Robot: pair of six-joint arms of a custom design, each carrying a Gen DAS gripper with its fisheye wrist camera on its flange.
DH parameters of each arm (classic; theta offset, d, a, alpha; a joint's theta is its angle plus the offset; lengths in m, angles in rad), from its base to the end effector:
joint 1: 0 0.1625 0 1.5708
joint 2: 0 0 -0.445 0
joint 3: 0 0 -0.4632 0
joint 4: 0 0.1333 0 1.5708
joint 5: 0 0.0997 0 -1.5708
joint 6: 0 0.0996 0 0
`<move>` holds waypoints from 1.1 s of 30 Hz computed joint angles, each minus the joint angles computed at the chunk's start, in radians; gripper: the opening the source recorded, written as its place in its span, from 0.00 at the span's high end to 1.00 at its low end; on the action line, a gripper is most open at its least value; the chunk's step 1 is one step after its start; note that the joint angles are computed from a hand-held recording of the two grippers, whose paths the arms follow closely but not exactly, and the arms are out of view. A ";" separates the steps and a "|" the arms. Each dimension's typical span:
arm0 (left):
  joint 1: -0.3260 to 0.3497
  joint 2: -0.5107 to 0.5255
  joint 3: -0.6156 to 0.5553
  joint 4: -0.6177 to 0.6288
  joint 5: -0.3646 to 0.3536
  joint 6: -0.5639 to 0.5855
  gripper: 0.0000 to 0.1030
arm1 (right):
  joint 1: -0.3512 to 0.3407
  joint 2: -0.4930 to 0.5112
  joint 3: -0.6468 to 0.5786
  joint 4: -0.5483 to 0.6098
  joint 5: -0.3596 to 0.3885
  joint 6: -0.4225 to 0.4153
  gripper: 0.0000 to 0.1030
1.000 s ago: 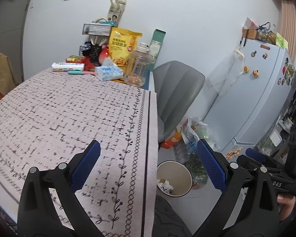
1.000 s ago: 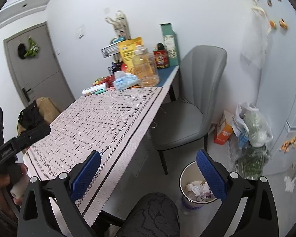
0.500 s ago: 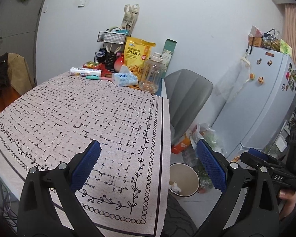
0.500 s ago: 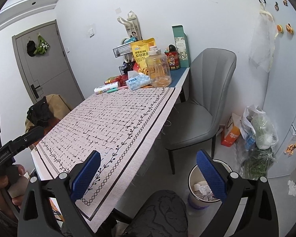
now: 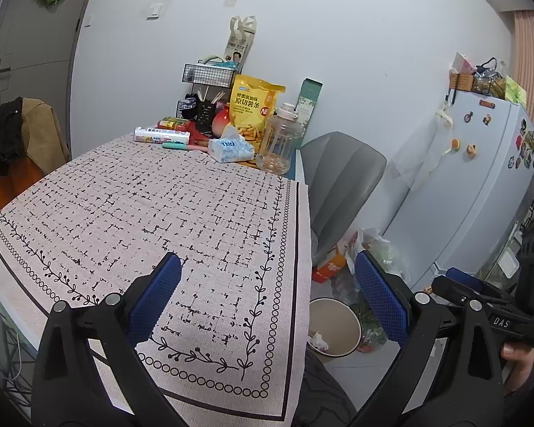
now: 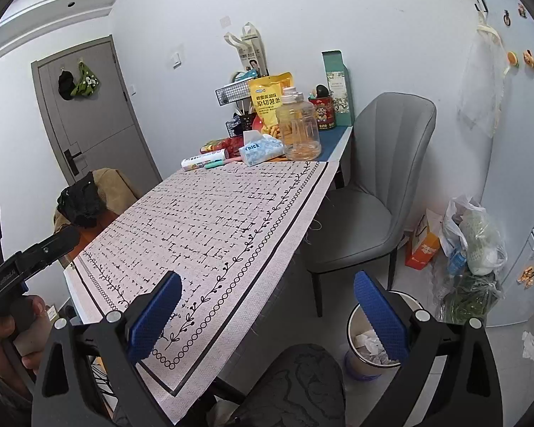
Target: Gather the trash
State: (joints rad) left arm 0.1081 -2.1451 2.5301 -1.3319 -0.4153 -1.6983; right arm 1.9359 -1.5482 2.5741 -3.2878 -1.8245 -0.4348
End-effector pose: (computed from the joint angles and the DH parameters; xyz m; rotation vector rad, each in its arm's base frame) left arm -0.2193 -0.2496 0.2713 0.1979 2.2070 -1.4204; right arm 0.2398 -0.3241 0.2005 0.9409 -2.5453 0.9632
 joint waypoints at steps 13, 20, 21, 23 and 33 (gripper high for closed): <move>-0.002 0.001 0.001 -0.004 -0.009 0.004 0.06 | -0.013 0.007 -0.003 0.001 0.008 -0.001 0.08; 0.001 0.005 0.000 -0.011 -0.008 0.010 0.06 | -0.013 0.011 -0.001 -0.002 0.010 -0.003 0.08; 0.001 0.007 -0.001 -0.011 -0.008 0.010 0.06 | -0.015 0.011 -0.001 -0.003 0.012 -0.006 0.08; 0.003 0.005 0.000 -0.012 -0.009 0.010 0.06 | -0.014 0.015 -0.001 -0.004 0.011 -0.006 0.08; 0.006 0.010 -0.002 -0.008 -0.015 0.012 0.06 | -0.011 0.018 0.001 -0.009 0.008 -0.003 0.08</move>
